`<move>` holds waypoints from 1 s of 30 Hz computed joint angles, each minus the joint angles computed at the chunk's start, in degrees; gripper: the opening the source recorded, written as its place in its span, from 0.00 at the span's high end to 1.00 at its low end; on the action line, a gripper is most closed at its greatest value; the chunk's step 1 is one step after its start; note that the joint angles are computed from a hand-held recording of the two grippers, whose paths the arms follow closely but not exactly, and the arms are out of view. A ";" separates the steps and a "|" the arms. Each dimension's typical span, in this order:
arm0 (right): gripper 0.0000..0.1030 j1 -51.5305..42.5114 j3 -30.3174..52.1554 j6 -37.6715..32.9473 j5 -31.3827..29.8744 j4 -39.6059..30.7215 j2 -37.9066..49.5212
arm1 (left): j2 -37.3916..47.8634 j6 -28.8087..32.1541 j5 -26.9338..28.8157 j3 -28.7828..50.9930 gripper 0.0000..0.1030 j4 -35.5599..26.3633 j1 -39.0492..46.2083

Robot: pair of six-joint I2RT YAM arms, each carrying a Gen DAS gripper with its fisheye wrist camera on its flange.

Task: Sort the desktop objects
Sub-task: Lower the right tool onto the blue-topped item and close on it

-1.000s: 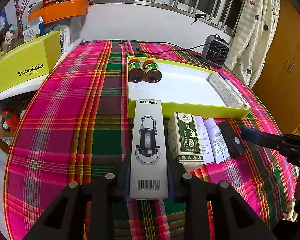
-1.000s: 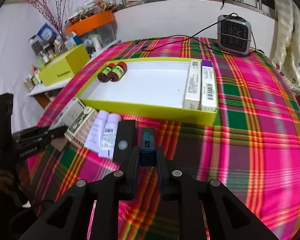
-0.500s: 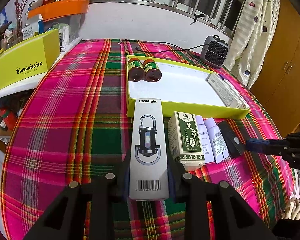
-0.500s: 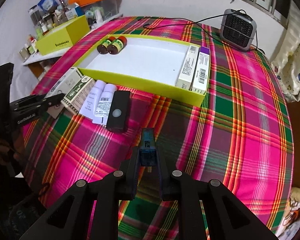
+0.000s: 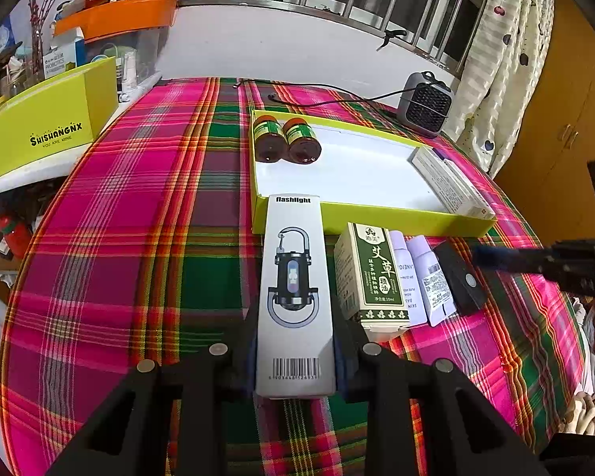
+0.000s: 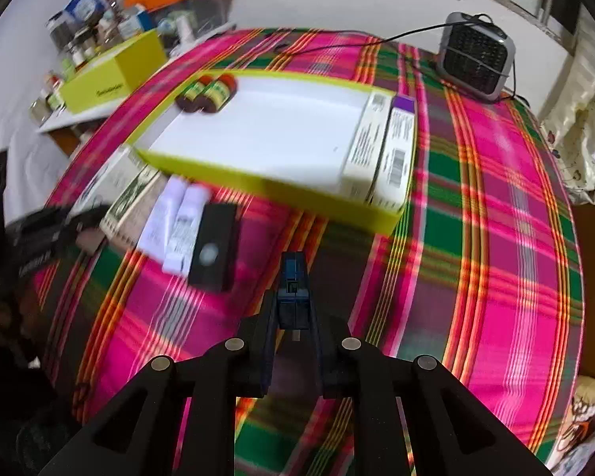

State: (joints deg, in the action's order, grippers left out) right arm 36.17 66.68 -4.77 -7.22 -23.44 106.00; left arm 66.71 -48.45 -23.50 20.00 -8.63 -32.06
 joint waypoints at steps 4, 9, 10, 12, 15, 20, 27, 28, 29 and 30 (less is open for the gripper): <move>0.84 0.46 2.97 1.11 0.59 1.67 2.46 | -0.07 -0.12 0.14 -0.22 0.71 0.21 0.05; 0.84 1.10 4.75 2.75 0.70 4.17 4.11 | 0.20 -0.10 0.19 -0.22 0.71 0.46 0.07; 0.84 1.07 4.61 2.94 0.50 4.86 4.13 | 0.45 -0.11 0.29 -0.22 0.71 0.68 0.11; 0.84 1.18 4.31 3.51 0.43 6.38 4.33 | 0.88 -0.08 0.34 -0.29 0.71 1.11 0.13; 0.84 1.43 3.96 4.66 -0.08 8.84 5.44 | 1.23 0.05 0.59 -0.39 0.71 1.57 0.35; 0.84 2.00 0.21 6.46 0.72 15.83 4.88 | 1.38 0.13 0.64 -0.38 0.71 1.70 0.43; 0.84 1.78 -4.81 10.12 0.17 23.89 5.25 | 1.37 0.13 0.57 -0.38 0.71 1.62 0.38; 0.84 1.59 -5.37 10.49 -0.19 24.50 5.11 | 1.53 0.09 0.57 -0.27 0.71 1.64 0.38; 0.84 1.46 -5.80 10.38 -0.44 24.54 4.76 | 1.45 0.15 0.60 -0.30 0.71 1.71 0.36; 0.84 1.48 -5.99 9.71 -0.46 23.56 4.06 | 1.38 0.18 0.51 -0.28 0.71 1.68 0.29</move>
